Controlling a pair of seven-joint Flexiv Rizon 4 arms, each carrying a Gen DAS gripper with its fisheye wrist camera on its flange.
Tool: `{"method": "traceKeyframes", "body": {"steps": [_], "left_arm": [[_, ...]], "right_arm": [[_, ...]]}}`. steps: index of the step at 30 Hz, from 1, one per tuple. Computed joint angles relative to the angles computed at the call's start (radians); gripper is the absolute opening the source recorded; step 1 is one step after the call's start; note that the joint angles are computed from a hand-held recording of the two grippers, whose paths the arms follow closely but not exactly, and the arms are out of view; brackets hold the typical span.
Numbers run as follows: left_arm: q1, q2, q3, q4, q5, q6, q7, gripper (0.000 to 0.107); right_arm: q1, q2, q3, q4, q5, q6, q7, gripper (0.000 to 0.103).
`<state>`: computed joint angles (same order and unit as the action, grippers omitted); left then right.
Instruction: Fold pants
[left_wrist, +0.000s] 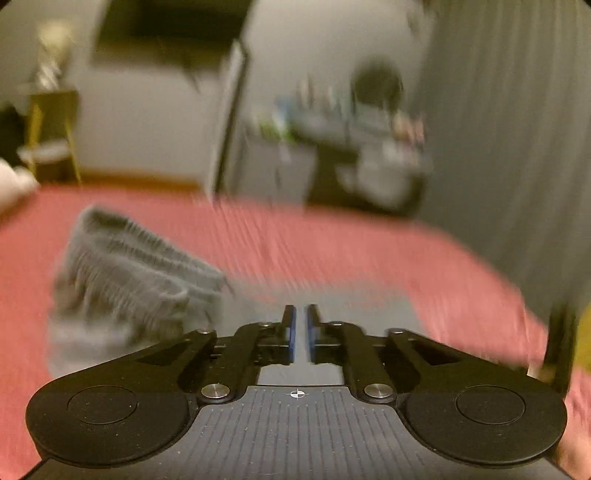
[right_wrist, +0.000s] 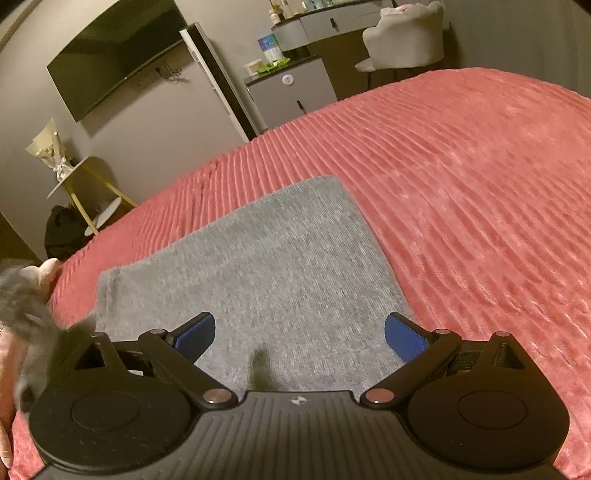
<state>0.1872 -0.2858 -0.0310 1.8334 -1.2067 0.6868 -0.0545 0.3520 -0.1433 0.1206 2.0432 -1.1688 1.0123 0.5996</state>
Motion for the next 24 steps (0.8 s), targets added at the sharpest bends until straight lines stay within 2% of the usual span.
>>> {"method": "traceKeyframes", "body": {"steps": [2,3,5,7,9,11,13,14,16,17,18,19,20,22,24], "left_arm": [[-0.015,-0.005,0.011,0.018,0.08,0.008,-0.071,0.017],[-0.017,-0.01,0.015,0.022,0.095,0.022,-0.107,0.021],[-0.033,-0.027,0.023,0.022,0.122,0.137,-0.183,0.066],[-0.036,-0.036,0.015,0.028,0.098,0.266,-0.207,0.069],[0.0,-0.055,0.007,-0.008,0.091,0.258,-0.274,0.07],[0.022,-0.054,-0.012,-0.019,0.026,0.288,-0.269,0.074],[0.013,-0.053,-0.02,-0.017,-0.032,0.414,-0.237,0.078],[0.004,-0.055,-0.023,-0.017,-0.057,0.493,-0.214,0.083],[-0.017,-0.058,-0.017,-0.011,-0.046,0.641,-0.209,0.093],[-0.02,-0.07,-0.008,-0.017,-0.004,0.687,-0.244,0.093],[-0.011,-0.076,0.005,-0.016,0.043,0.693,-0.285,0.093],[-0.005,-0.085,0.021,-0.024,0.101,0.679,-0.345,0.093],[-0.002,-0.097,0.043,-0.035,0.164,0.659,-0.417,0.093],[0.017,-0.101,0.081,-0.045,0.261,0.586,-0.533,0.093],[0.027,-0.128,0.11,-0.078,0.343,0.545,-0.66,0.093]], "right_arm": [[0.0,0.003,0.0,0.003,-0.013,0.003,0.014,0.099],[0.0,0.005,0.0,0.005,-0.019,0.005,0.022,0.099],[-0.004,0.009,-0.001,0.012,-0.039,0.022,0.045,0.099],[-0.01,0.009,-0.004,0.015,-0.064,0.044,0.067,0.099],[-0.019,0.001,-0.008,0.012,-0.072,0.069,0.073,0.099],[-0.026,-0.011,-0.019,0.006,-0.105,0.107,0.094,0.099],[-0.023,-0.03,-0.02,-0.016,-0.114,0.116,0.043,0.099],[-0.018,-0.042,-0.017,-0.03,-0.096,0.112,-0.009,0.099],[-0.003,-0.063,-0.017,-0.057,-0.075,0.11,-0.083,0.099],[0.001,-0.072,-0.021,-0.067,-0.074,0.122,-0.099,0.098],[0.006,-0.085,-0.026,-0.079,-0.069,0.136,-0.112,0.097],[0.011,-0.098,-0.031,-0.092,-0.062,0.15,-0.12,0.088],[0.012,-0.115,-0.036,-0.108,-0.048,0.18,-0.137,0.072],[0.018,-0.161,-0.054,-0.159,-0.025,0.259,-0.17,0.054],[0.034,-0.215,-0.088,-0.225,-0.022,0.346,-0.174,0.053]]}}
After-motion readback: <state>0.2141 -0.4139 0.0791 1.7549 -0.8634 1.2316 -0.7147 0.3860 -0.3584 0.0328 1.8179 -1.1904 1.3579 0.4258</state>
